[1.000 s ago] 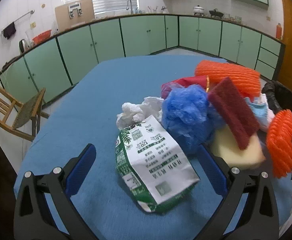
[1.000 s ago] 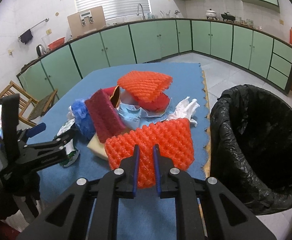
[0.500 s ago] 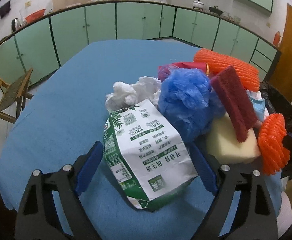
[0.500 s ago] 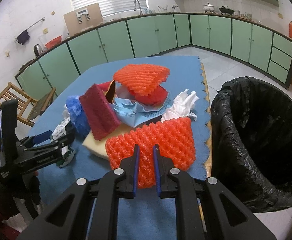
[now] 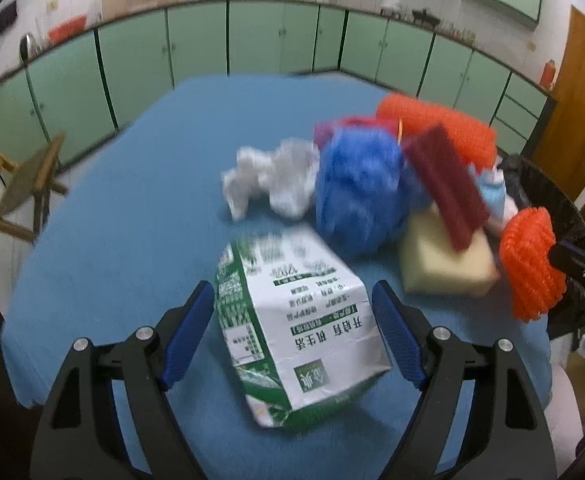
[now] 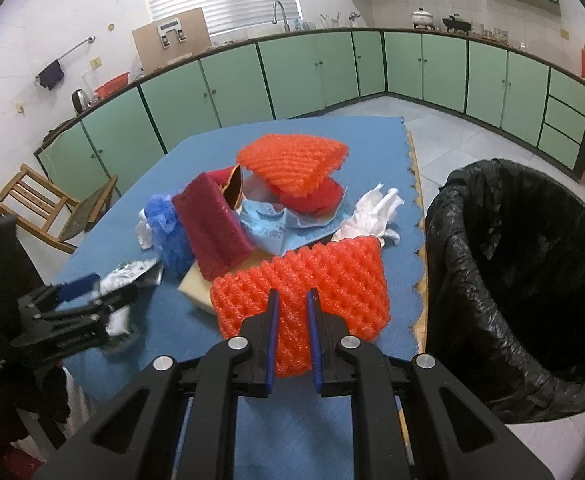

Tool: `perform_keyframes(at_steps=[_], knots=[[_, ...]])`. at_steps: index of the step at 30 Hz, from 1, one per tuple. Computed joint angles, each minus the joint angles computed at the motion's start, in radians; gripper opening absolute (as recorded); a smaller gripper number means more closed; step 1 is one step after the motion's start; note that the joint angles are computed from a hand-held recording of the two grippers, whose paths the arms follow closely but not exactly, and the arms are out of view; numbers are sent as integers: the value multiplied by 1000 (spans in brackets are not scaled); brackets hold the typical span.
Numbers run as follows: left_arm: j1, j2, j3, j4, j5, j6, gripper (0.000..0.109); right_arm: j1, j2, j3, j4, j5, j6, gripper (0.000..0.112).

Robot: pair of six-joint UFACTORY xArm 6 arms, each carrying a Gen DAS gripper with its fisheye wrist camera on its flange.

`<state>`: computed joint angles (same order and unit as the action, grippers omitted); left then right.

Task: Collect trash
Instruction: 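Grasp the green-and-white paper bag with the left tool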

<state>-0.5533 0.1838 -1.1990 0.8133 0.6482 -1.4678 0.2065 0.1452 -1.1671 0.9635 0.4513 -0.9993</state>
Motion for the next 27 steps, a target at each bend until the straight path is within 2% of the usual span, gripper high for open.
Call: perform_keyframes(at_steps=[2, 5, 10, 11, 12, 17, 22, 23, 24, 25, 27], knots=[[5, 2, 6, -7, -16, 5, 80, 1, -3, 4, -6, 2, 3, 13], [9, 29, -23, -53, 5, 54, 87, 2, -5, 6, -19, 3, 11, 14], [38, 38, -25, -89, -14, 59, 89, 4, -5, 5, -22, -5, 12, 14], [42, 38, -25, -87, -18, 59, 85, 5, -5, 4, -20, -8, 13, 14], [49, 37, -19, -77, -45, 53, 72, 4, -4, 1, -19, -9, 14, 14], [46, 42, -27, -43, -62, 45, 71, 7, -8, -3, 8, -18, 0, 14], [-3, -12, -14, 145, -14, -91, 66, 18, -35, 6, 26, -48, -36, 13], [-10, -19, -19, 168, -5, -97, 60, 19, -42, 8, 33, -51, -47, 13], [-13, -34, -12, 198, -18, -110, 31, 19, -48, 7, 38, -51, -54, 13], [-7, -43, -4, 199, -55, -104, 16, 19, -52, 6, 40, -50, -55, 13], [-6, -48, -5, 172, -87, -95, 14, 19, -58, 4, 45, -45, -55, 14]])
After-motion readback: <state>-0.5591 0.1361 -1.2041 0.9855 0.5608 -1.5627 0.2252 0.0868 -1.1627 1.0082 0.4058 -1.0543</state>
